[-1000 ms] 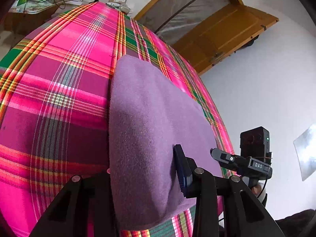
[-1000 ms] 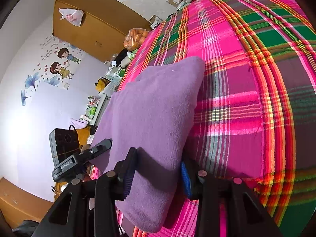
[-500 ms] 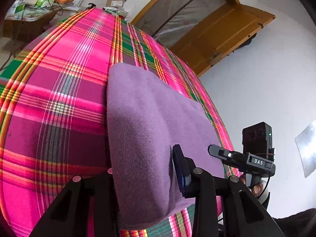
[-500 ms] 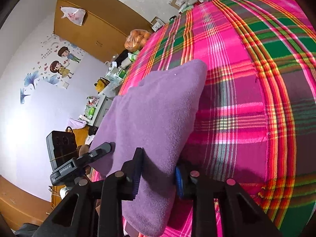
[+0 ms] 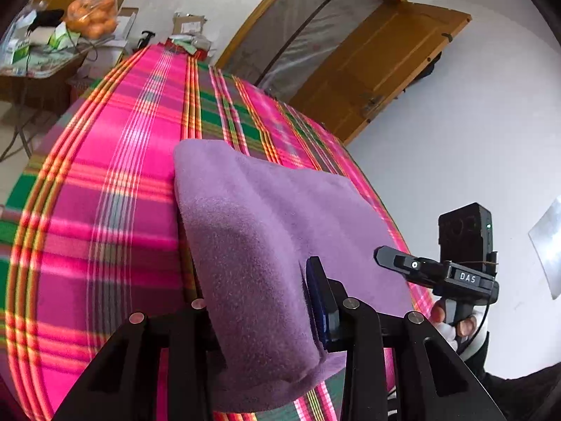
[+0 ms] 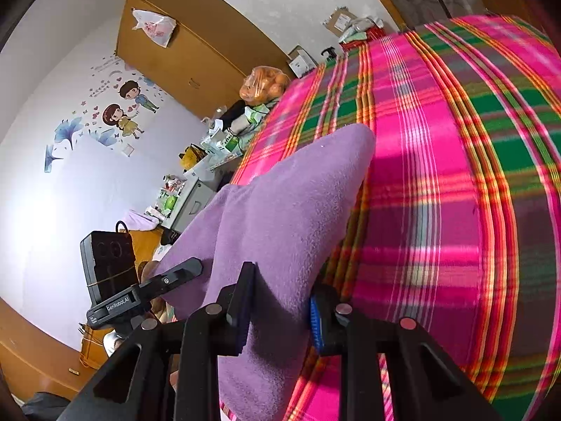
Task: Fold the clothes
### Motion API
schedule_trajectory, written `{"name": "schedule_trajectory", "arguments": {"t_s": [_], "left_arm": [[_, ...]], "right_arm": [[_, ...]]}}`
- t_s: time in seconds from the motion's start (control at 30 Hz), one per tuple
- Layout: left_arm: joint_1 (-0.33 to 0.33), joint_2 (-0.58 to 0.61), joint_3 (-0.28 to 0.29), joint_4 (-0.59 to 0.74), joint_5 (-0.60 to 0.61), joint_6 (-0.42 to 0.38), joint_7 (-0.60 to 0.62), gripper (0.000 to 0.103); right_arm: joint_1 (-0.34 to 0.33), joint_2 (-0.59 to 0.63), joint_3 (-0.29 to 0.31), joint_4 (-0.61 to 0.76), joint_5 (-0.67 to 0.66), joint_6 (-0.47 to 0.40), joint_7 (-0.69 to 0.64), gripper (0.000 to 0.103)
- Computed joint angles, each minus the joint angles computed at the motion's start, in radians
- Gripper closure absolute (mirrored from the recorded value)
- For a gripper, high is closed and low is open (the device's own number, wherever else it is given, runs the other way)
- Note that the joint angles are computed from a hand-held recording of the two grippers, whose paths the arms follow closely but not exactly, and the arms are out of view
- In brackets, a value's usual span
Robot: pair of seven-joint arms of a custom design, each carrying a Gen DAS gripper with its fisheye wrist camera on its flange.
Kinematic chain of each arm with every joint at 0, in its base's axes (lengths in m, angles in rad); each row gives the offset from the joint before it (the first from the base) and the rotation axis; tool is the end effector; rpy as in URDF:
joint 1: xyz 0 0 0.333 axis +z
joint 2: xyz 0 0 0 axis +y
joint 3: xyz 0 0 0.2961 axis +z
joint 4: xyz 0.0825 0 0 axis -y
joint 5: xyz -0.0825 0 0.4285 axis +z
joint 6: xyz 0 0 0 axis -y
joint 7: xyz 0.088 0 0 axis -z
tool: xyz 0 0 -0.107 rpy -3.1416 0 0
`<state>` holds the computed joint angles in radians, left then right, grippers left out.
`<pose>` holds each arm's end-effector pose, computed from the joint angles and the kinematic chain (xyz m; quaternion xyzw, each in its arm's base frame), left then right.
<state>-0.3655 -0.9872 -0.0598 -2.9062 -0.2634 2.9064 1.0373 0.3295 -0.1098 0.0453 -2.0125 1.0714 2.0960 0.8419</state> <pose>0.3405 -0.1357 0.5091 -0.7158 0.5107 -0.4685 0.0858 0.5395 0.2587 0.5102 -0.7847 0.4046 0.1956 0.4270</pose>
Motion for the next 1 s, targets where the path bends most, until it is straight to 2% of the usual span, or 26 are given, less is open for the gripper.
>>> {"name": "schedule_trajectory", "arguments": {"t_s": [0.2,0.37,0.57,0.63,1.0], "left_arm": [[0.039,0.047,0.014,0.055,0.027,0.022,0.041,0.067],[0.073,0.111,0.030,0.097,0.039,0.086,0.072,0.067],[0.087,0.238,0.096,0.194,0.044,0.142,0.147,0.067],[0.105,0.279,0.101,0.223,0.047,0.153,0.168,0.067],[0.070,0.515,0.224,0.383,-0.009,0.275,0.298,0.067]], "right_arm": [[0.008,0.033,0.012,0.062,0.004,0.023,-0.014,0.076],[0.009,0.109,0.031,0.173,0.026,0.044,-0.038,0.076],[-0.004,0.255,0.074,0.355,0.013,0.065,-0.033,0.076],[-0.010,0.304,0.093,0.413,0.002,0.076,-0.026,0.076],[-0.023,0.627,0.196,0.806,-0.125,0.110,0.059,0.076]]}}
